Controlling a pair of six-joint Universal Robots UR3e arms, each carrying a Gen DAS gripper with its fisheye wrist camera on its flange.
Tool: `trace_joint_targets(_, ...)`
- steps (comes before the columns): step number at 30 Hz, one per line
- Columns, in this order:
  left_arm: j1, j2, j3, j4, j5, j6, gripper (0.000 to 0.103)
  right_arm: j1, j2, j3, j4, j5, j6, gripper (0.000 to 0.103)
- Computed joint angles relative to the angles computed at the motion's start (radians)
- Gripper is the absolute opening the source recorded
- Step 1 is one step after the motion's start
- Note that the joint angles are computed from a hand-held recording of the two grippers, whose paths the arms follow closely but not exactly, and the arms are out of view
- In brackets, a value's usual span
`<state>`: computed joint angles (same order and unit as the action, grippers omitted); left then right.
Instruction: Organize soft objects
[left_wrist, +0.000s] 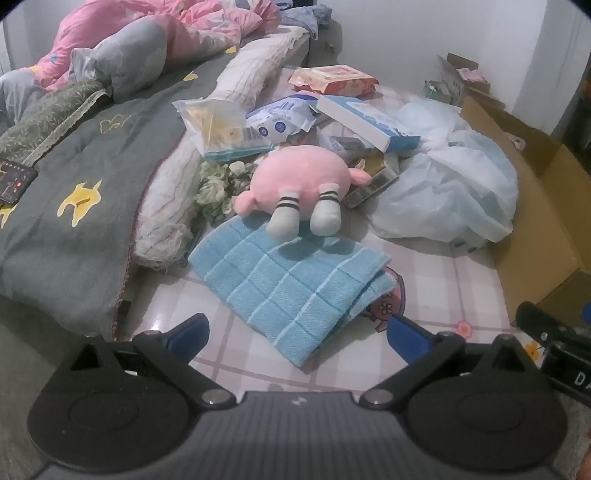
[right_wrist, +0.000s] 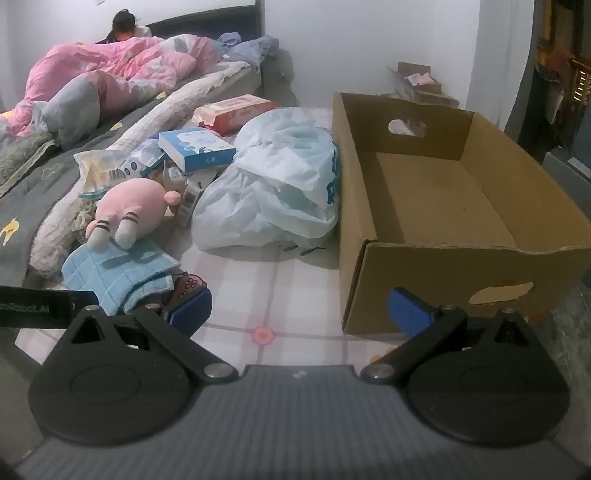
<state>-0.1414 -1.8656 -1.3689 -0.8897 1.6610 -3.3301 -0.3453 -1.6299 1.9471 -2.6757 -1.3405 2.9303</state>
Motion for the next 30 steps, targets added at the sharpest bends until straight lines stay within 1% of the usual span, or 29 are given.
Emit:
trace_joint_targets(4,0.001,0.000,0.005,-0.011,-0.008,0.005,0.102,0.001,0.015,-0.029,0.022,-0.003,-0.004,0.102)
trace_joint_targets(7,0.010,-0.004,-0.015,0.006,-0.027,0.014,0.102,0.013,0.009,-0.032,0.039,-0.015,0.005,0.102)
trace_joint_targets(11,0.001,-0.014,-0.004,0.001,-0.020,0.015,0.102,0.030,0.019,-0.030,0.032,-0.033,0.014,0.102)
trace_joint_targets(14,0.004,-0.018,0.014,-0.016,-0.028,0.017,0.102,0.024,0.041,-0.074,0.070,-0.035,0.005,0.102)
trace_joint_targets(18,0.003,-0.024,0.023,-0.022,-0.028,0.017,0.102,0.020,0.040,-0.075,0.069,-0.040,0.013,0.102)
trace_joint_targets(30,0.002,-0.027,0.011,-0.003,-0.028,0.014,0.102,0.019,0.052,-0.090,0.090,-0.040,0.017,0.102)
